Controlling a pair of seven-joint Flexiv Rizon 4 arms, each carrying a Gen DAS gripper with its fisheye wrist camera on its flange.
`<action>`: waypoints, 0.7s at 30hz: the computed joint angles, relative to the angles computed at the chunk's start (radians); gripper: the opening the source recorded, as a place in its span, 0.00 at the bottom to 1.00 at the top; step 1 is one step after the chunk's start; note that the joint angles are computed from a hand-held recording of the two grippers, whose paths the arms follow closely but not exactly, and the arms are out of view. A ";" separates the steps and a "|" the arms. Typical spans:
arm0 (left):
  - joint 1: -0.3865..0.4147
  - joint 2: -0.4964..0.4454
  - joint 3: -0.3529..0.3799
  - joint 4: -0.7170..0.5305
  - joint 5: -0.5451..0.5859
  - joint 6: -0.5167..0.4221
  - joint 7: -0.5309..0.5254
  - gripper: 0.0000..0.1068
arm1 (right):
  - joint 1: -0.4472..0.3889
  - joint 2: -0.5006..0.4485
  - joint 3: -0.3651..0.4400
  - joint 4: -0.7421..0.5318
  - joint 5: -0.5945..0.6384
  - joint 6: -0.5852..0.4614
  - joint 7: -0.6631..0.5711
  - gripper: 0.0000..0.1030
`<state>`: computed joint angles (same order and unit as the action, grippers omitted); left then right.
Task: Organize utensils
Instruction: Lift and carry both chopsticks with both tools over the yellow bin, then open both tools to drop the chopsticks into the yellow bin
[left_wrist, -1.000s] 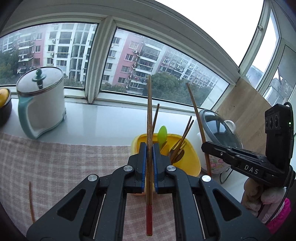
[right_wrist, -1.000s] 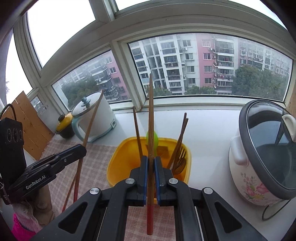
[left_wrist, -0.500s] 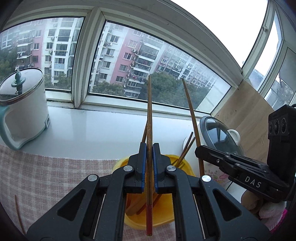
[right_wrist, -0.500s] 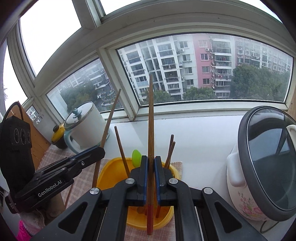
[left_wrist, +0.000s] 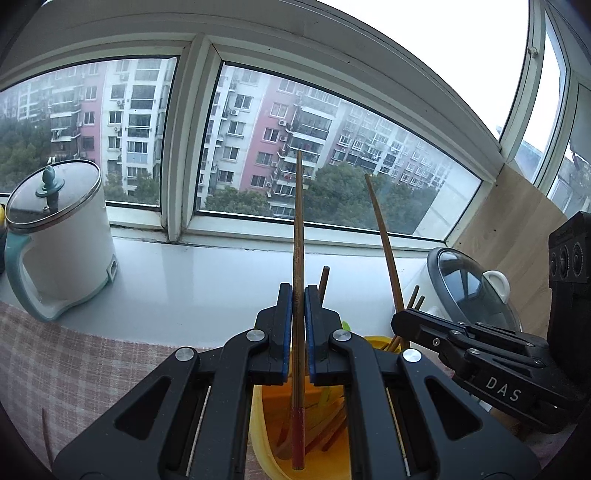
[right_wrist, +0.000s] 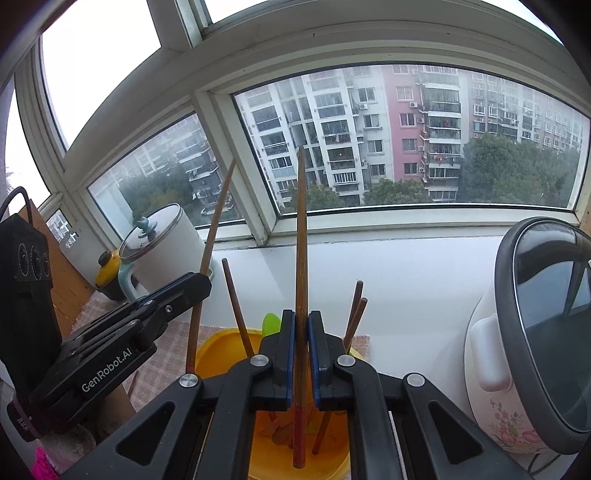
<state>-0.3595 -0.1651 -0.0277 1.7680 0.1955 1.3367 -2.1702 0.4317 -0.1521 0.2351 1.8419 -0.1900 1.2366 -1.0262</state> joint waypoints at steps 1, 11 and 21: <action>-0.007 -0.001 0.009 -0.006 0.024 -0.004 -0.015 0.04 | 0.000 -0.001 -0.003 0.002 -0.006 0.003 0.002 0.04; 0.001 -0.006 0.005 0.013 0.011 0.023 0.004 0.04 | -0.001 -0.026 -0.007 0.011 -0.012 0.040 0.018 0.04; 0.014 0.003 -0.009 0.058 -0.059 0.047 0.071 0.04 | -0.003 -0.033 0.001 0.018 0.005 0.050 0.016 0.04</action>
<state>-0.3451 -0.1623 -0.0369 1.8265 0.1361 1.3832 -2.0990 0.4285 -0.1851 0.2361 1.8598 -0.1847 1.2865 -1.0099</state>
